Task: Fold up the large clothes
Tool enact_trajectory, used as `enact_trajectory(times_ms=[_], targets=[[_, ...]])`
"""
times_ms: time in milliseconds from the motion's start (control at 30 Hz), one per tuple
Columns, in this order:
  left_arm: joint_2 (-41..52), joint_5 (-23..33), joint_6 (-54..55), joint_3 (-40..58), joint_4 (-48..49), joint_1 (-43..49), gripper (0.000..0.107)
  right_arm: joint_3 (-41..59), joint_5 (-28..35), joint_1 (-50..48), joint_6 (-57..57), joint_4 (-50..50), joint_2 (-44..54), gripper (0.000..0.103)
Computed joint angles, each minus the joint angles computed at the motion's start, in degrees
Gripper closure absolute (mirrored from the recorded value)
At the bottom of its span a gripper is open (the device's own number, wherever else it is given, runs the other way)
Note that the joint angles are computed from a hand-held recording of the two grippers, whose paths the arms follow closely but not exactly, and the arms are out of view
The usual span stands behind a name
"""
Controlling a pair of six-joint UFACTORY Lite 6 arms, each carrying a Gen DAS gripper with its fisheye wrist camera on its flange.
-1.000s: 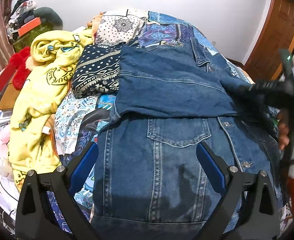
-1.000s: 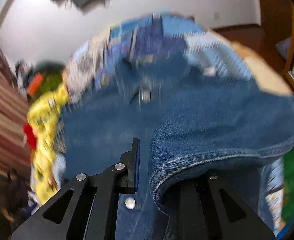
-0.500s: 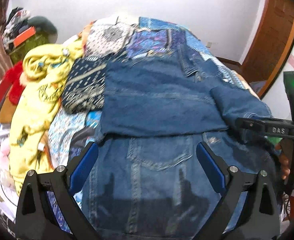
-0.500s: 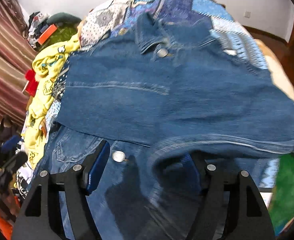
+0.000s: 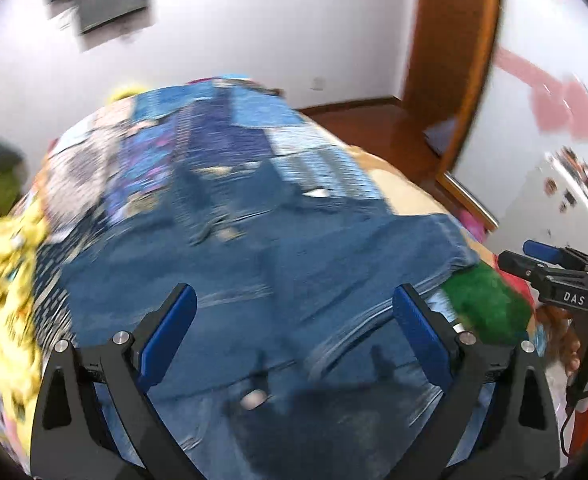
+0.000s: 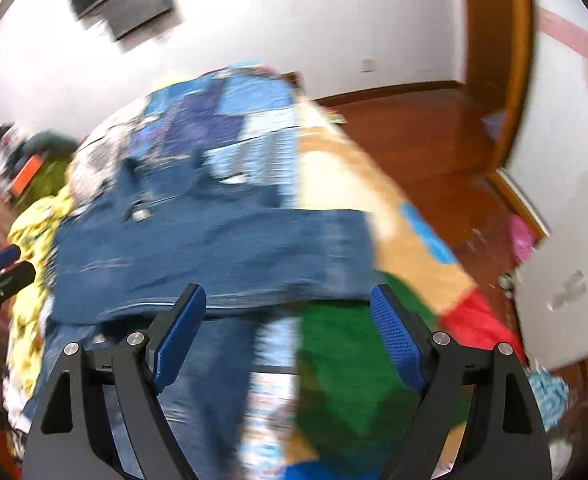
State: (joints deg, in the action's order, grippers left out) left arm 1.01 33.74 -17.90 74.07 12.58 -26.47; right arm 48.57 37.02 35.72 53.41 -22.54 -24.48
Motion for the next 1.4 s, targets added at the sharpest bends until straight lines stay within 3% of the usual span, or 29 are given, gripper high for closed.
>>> enact_trajectory(times_ms=[167, 367, 433, 500, 567, 633, 667, 700, 767, 833, 1067, 1233, 1400], targets=[[18.6, 3.9, 3.3, 16.4, -1.6, -7.3, 0.008, -7.6, -0.6, -7.9, -5.0, 4.8, -6.5, 0.021], [41.5, 12.7, 9.3, 40.0, -0.7, -14.8, 0.008, -11.8, -2.3, -15.3, -11.7, 10.4, -7.7, 0.021], [44.5, 10.2, 7.6, 41.2, 5.0, -17.5, 0.008, -13.3, -2.7, -17.6, -14.7, 13.0, -9.1, 0.021], [48.4, 9.6, 5.8, 44.3, 9.8, -19.4, 0.014, -14.1, -3.0, -19.1, -16.7, 15.1, -9.8, 0.021], [52.8, 10.9, 8.4, 49.3, 9.1, -19.8, 0.029, -15.1, -3.3, -20.6, -19.0, 17.2, -10.5, 0.021], [56.1, 11.5, 8.8, 52.6, 9.6, -19.7, 0.036, -15.7, -3.3, -21.0, -19.9, 18.3, -11.1, 0.021], [56.9, 11.2, 8.4, 53.6, 10.3, -19.5, 0.048, -16.1, -3.5, -21.4, -20.6, 19.0, -11.2, 0.021], [57.0, 10.2, 6.2, 53.4, 12.0, -19.1, 0.055, -16.4, -3.5, -21.6, -21.3, 19.7, -11.4, 0.021], [54.4, 7.6, 2.4, 49.9, 12.9, -17.6, 0.089, -16.3, -3.3, -21.8, -22.4, 20.5, -11.3, 0.021], [50.1, 4.9, 3.3, 46.1, 6.4, -14.4, 0.096, -15.8, -3.0, -20.9, -21.8, 20.0, -11.2, 0.021], [29.8, -2.4, 7.5, 29.1, -5.5, -2.9, 0.100, -11.5, -2.7, -13.9, -13.7, 14.3, -8.3, 0.021], [13.6, -5.7, 11.4, 17.7, -8.1, 8.7, 0.101, -5.6, -3.6, -5.4, -4.9, 8.0, -2.1, 0.021], [3.7, -6.2, 26.6, 9.1, -20.6, 23.6, 0.101, 2.9, -3.7, 3.8, 3.5, 0.0, 7.8, 0.021]])
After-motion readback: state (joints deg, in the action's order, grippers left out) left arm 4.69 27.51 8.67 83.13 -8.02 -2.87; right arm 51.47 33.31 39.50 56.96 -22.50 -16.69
